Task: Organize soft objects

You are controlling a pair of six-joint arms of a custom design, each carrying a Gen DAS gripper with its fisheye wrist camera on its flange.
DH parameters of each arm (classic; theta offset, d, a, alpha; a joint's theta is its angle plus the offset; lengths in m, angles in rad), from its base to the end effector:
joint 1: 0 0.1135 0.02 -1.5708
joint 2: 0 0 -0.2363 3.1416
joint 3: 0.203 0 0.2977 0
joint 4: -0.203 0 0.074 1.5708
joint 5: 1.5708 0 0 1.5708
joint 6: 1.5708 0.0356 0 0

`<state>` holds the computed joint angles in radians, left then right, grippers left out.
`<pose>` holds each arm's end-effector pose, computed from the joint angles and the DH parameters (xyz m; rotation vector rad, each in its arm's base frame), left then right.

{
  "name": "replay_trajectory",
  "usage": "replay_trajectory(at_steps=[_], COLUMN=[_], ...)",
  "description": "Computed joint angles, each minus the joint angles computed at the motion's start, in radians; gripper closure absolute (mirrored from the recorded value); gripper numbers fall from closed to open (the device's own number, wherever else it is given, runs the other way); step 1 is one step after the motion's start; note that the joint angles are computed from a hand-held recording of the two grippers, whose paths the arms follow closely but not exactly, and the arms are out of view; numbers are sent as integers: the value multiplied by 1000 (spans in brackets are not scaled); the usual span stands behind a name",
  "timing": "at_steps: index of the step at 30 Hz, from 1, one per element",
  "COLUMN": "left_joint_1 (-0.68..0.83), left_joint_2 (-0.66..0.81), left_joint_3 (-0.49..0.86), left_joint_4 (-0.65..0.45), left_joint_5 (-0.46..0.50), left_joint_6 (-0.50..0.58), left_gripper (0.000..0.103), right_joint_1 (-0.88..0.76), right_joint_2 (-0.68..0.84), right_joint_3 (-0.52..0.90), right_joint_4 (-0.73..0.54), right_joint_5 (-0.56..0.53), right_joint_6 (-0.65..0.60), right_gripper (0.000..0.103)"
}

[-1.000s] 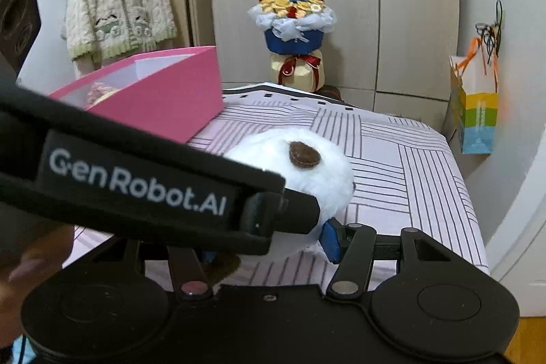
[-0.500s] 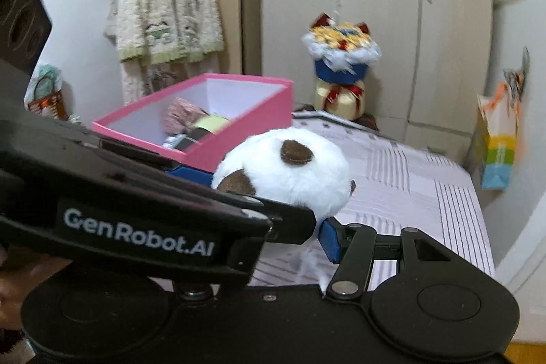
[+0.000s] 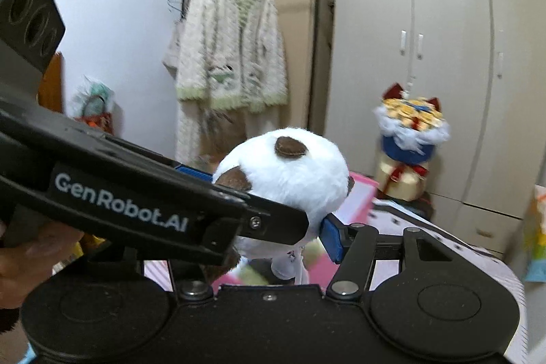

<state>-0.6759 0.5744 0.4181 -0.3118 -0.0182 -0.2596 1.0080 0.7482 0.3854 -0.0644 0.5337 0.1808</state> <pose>0.1695 -0.1351 0.2063 0.4197 2.0437 -0.5615 0.1412 0.1899 0.1835 -0.4611 1.8886 0.2564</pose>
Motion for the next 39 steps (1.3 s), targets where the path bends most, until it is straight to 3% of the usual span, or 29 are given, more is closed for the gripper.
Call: replay_trajectory(at_steps=[7,10,12,19,22,25,31,36,39], left_joint_1=[239,303,342,406,386,385,345,293,224], left_joint_2=[224,320,406,602,623,615,422,189,51], left_joint_3=[116,134,157,212,202,190,89,12,-19], left_joint_4=[68,113,143,238,272,266,219,92,4], left_joint_5=[170,200,233,261,199,201,127,68,5], left_joint_6=[45,37,24,-25,-14,-7,5,21,26], left_gripper=[47,46,46,45,43,43,43,43,40], right_joint_1=[-201,-306,-327,-347,-314,-310,-293,-246,-198], right_joint_2=[305,444,534,732,735,683,486,240,87], right_joint_3=[164,241,293,446,464,421,266,132,78], right_joint_4=[161,179,178,131,87,79,82,12,-83], right_joint_5=[-328,-532,-578,-594,-480,-466,-432,-329,-228], right_joint_6=[16,94,115,96,36,29,60,68,80], right_gripper=[38,38,38,34,28,28,27,27,21])
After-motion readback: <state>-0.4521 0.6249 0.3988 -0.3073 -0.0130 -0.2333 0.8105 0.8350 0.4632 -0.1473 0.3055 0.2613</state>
